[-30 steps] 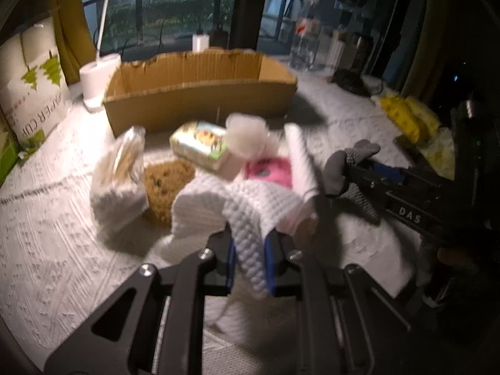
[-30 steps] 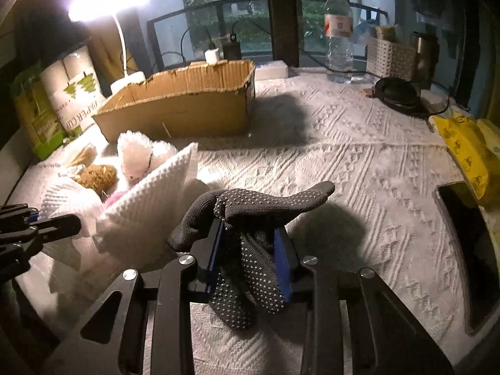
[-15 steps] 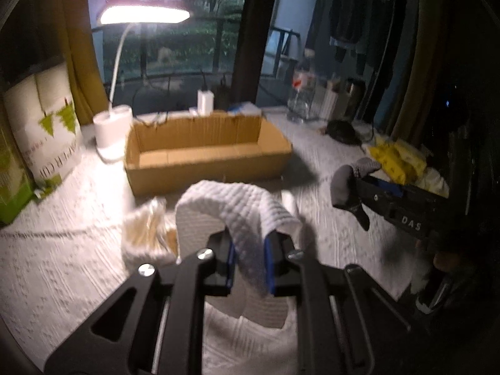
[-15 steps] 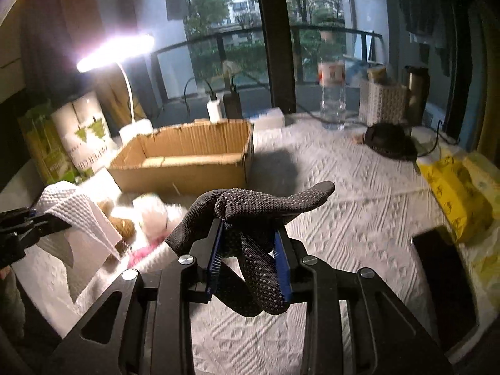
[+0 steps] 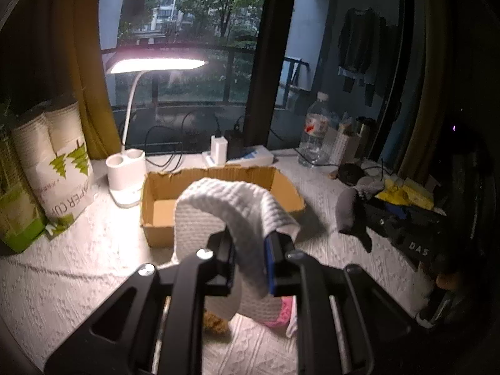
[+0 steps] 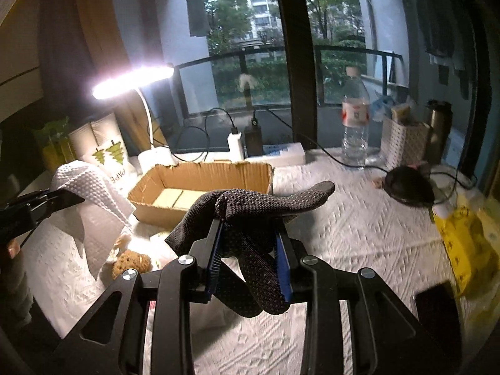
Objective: Organize soft objects
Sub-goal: 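Carry the towel with the left gripper while the right gripper carries the glove over the cardboard box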
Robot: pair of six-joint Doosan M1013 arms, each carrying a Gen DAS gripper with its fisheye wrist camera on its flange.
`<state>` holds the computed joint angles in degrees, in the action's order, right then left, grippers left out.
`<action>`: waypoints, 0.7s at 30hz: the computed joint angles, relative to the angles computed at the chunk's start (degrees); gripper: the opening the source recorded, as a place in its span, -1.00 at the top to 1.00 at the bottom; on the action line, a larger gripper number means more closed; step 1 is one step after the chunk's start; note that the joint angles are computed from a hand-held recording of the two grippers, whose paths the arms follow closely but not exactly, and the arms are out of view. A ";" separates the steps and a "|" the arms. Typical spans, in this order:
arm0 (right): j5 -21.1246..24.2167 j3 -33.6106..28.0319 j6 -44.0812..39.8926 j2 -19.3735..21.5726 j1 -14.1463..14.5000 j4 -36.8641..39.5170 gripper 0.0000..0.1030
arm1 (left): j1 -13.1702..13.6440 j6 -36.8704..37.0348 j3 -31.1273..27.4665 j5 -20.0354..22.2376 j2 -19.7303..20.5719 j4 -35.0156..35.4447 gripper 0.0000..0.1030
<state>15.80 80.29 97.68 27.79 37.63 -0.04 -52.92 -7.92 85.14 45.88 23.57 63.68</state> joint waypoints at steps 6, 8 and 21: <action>0.04 -2.20 -7.05 1.14 -0.39 6.86 0.36 | 0.85 -0.01 -0.70 -0.57 0.17 1.29 0.70; 0.07 -3.11 -9.61 1.51 -0.47 9.26 0.36 | 1.15 0.05 -0.99 -0.77 0.31 1.74 0.70; 0.64 -9.22 -16.42 5.16 -0.88 16.76 0.36 | 3.98 0.75 -3.77 -2.25 2.11 4.45 0.70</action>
<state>16.43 71.07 81.26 32.95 36.74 16.73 -48.94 -7.17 81.37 43.63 25.68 68.13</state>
